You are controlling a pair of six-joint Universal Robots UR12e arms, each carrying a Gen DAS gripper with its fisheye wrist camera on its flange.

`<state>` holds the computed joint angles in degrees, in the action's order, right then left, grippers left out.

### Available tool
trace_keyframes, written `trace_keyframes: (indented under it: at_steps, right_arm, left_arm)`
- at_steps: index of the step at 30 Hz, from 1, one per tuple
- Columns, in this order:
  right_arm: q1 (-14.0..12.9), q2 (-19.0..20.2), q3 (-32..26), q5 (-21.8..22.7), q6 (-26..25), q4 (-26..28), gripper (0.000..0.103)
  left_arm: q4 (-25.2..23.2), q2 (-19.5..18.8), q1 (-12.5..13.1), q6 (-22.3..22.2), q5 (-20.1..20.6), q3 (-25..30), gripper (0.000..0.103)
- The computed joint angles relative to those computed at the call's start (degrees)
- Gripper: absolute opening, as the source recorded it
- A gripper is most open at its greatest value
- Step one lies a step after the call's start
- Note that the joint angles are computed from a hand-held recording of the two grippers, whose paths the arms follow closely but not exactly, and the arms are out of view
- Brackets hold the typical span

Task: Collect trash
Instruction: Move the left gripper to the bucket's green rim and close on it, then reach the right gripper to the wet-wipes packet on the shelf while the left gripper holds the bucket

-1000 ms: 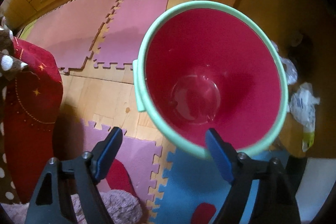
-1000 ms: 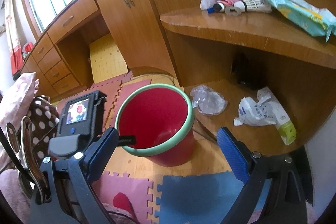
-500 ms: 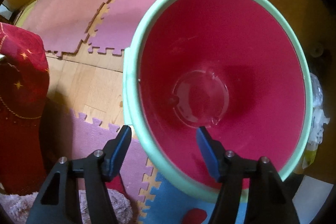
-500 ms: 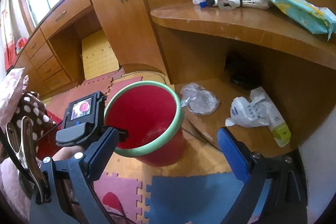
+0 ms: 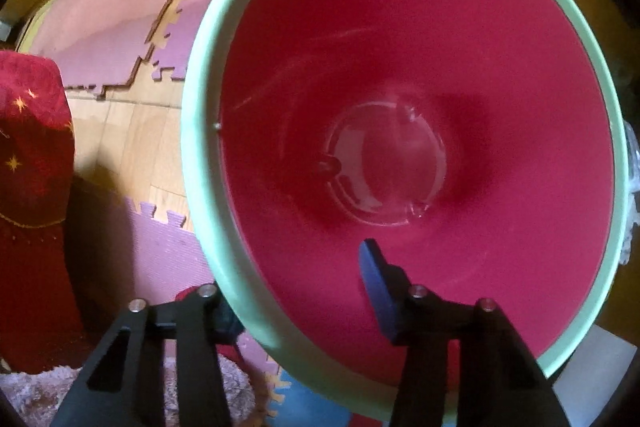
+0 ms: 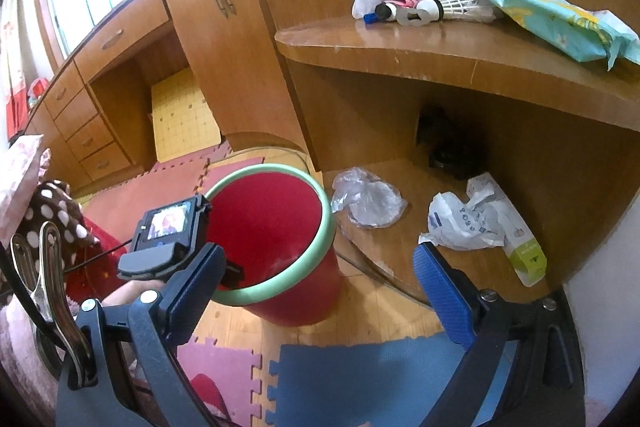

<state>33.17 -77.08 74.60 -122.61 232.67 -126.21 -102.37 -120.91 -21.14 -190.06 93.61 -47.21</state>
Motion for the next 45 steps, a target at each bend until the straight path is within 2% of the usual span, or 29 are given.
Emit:
trace_keyframes:
  at_steps: [1,4,9,12,15,17,19,25,28,32,40,43,45]
  right_arm:
    - [0.0,0.1,-0.3,-0.1,-0.1,0.4,0.097]
    - [0.2,0.7,-1.8,-0.6,-1.0,3.2,0.097]
    - [0.8,1.8,-5.6,-4.7,-0.7,12.7,0.097]
    - [1.2,2.0,-7.2,-6.1,0.7,16.2,0.095]
    - [2.0,2.6,-10.0,-8.2,1.5,21.1,0.093]
    - [2.3,2.8,-11.1,-8.4,1.4,22.7,0.088]
    - [2.3,3.1,-12.4,-7.7,1.6,24.5,0.086]
    - [1.9,2.9,-13.4,-7.6,0.3,24.8,0.079]
    - [1.4,2.6,-13.6,-8.4,-1.1,24.7,0.072]
    - [0.4,1.7,-13.6,-10.7,-0.9,25.8,0.071]
    - [-1.8,1.3,-15.5,-17.0,0.8,34.0,0.071]
    - [-3.0,1.7,-16.5,-18.3,2.3,38.2,0.071]
    - [-3.5,2.5,-18.1,-20.5,5.4,43.7,0.071]
  left_arm:
    - [-0.6,-0.1,0.3,-0.5,-0.9,0.0,0.041]
    - [-1.8,-0.3,1.0,-1.1,-3.1,0.2,0.035]
    - [-0.7,-0.1,1.0,-0.3,-2.4,-0.2,0.034]
    - [-0.7,-0.3,0.8,-0.4,-0.9,0.0,0.034]
    - [-2.5,-1.0,1.5,-1.5,-3.1,1.1,0.034]
    - [-3.1,-1.2,1.9,-2.3,-4.8,1.2,0.034]
    - [-3.0,-1.1,2.0,-2.0,-5.6,0.8,0.029]
    - [-1.8,-0.6,1.5,0.0,-2.8,-0.3,0.024]
    - [-1.0,-0.4,1.1,2.5,-0.5,-0.8,0.024]
    - [-1.1,-0.8,1.0,4.3,2.5,-0.1,0.024]
    - [-2.3,-1.5,0.9,4.6,3.0,1.1,0.024]
    - [-2.4,-1.3,1.0,4.3,2.2,0.8,0.024]
    - [-3.1,-1.2,1.0,4.1,1.1,0.9,0.024]
